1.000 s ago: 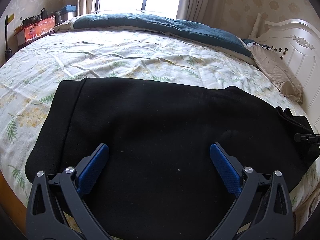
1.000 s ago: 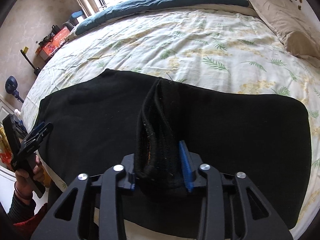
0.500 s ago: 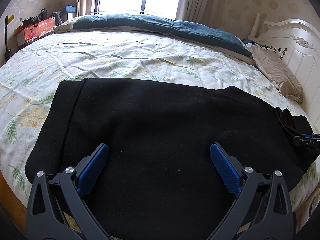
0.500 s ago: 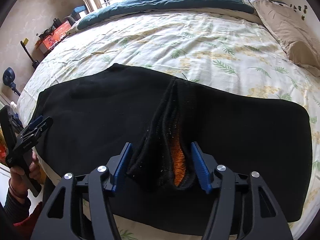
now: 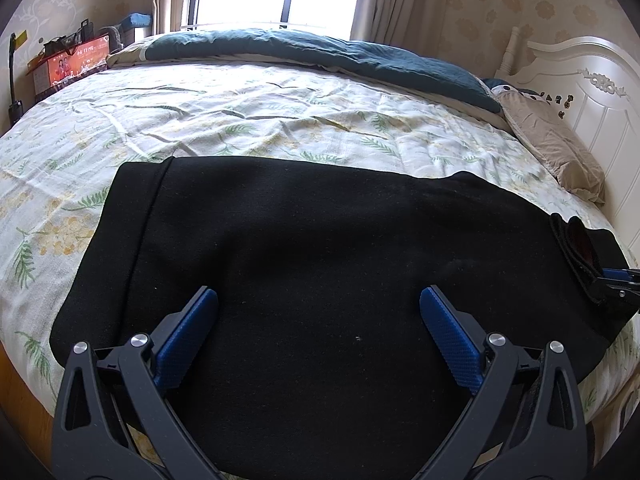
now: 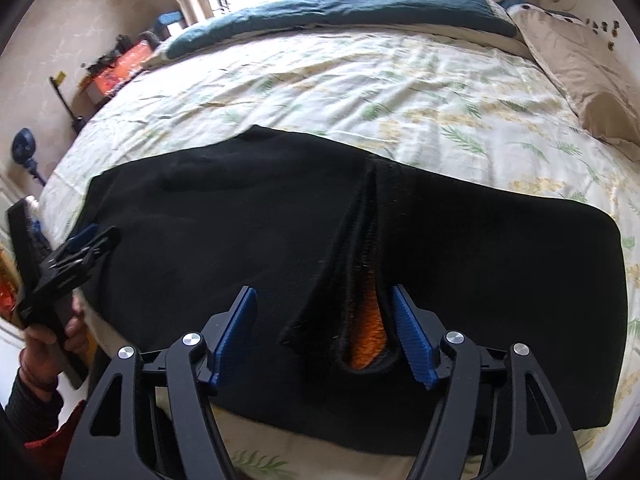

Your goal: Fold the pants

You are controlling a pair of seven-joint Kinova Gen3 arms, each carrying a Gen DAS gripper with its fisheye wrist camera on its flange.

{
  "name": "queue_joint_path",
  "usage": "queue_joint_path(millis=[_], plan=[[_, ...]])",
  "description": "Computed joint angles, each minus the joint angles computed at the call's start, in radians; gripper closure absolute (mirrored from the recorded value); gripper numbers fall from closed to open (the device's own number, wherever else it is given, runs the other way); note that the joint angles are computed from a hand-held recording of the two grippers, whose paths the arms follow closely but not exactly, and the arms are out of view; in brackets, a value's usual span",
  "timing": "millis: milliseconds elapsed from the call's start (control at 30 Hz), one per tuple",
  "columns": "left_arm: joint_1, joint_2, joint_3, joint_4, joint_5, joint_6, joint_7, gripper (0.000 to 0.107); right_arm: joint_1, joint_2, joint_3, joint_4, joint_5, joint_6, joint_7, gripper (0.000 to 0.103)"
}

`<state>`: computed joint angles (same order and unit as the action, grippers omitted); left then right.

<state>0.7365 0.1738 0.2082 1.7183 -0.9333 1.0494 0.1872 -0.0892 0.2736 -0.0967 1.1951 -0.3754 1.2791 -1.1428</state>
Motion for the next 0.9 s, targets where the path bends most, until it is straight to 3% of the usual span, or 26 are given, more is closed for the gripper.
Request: queue_joint_path(millis=[67,167,233,333,500,600,633,667,733,767,900], plan=[[0.000,-0.001,0.001,0.000,0.001,0.000,-0.002,0.007,0.077,-0.012,-0.044,0.013,-0.078,0.012,0.062,0.035],[-0.006,-0.007,0.001,0.003,0.006,-0.008,-0.013,0.007,0.216,0.016,-0.106,-0.054,-0.200,0.101,0.095,0.033],[-0.009,-0.011,0.002,0.006,0.006,-0.013,-0.016,0.007,0.308,0.040,-0.099,-0.103,-0.280,0.121,0.092,0.029],[-0.011,-0.010,0.003,0.006,0.003,-0.008,-0.019,0.007,0.436,0.147,-0.073,-0.236,-0.346,0.142,-0.014,0.024],[0.004,0.008,0.003,-0.007,-0.009,0.018,-0.004,0.007,0.463,0.379,0.063,-0.437,-0.433,0.236,-0.210,0.024],[0.003,0.011,-0.001,-0.015,0.001,0.020,-0.014,0.007,0.492,0.515,-0.004,-0.576,-0.466,0.332,-0.274,0.024],[0.001,0.011,-0.002,-0.018,0.007,0.019,-0.021,0.007,0.491,0.548,-0.026,-0.622,-0.451,0.360,-0.297,0.028],[0.000,0.011,-0.003,-0.020,0.010,0.019,-0.025,0.007,0.488,0.570,-0.043,-0.654,-0.437,0.375,-0.304,0.050],[-0.001,0.011,-0.005,-0.022,0.016,0.019,-0.033,0.007,0.480,0.594,-0.065,-0.688,-0.405,0.388,-0.313,0.065],[-0.001,0.011,-0.005,-0.023,0.018,0.019,-0.036,0.007,0.473,0.603,-0.070,-0.705,-0.382,0.393,-0.320,0.069],[0.009,0.020,-0.006,-0.029,0.013,0.034,-0.033,0.007,0.504,0.604,-0.178,-0.683,-0.306,0.370,-0.321,0.070]])
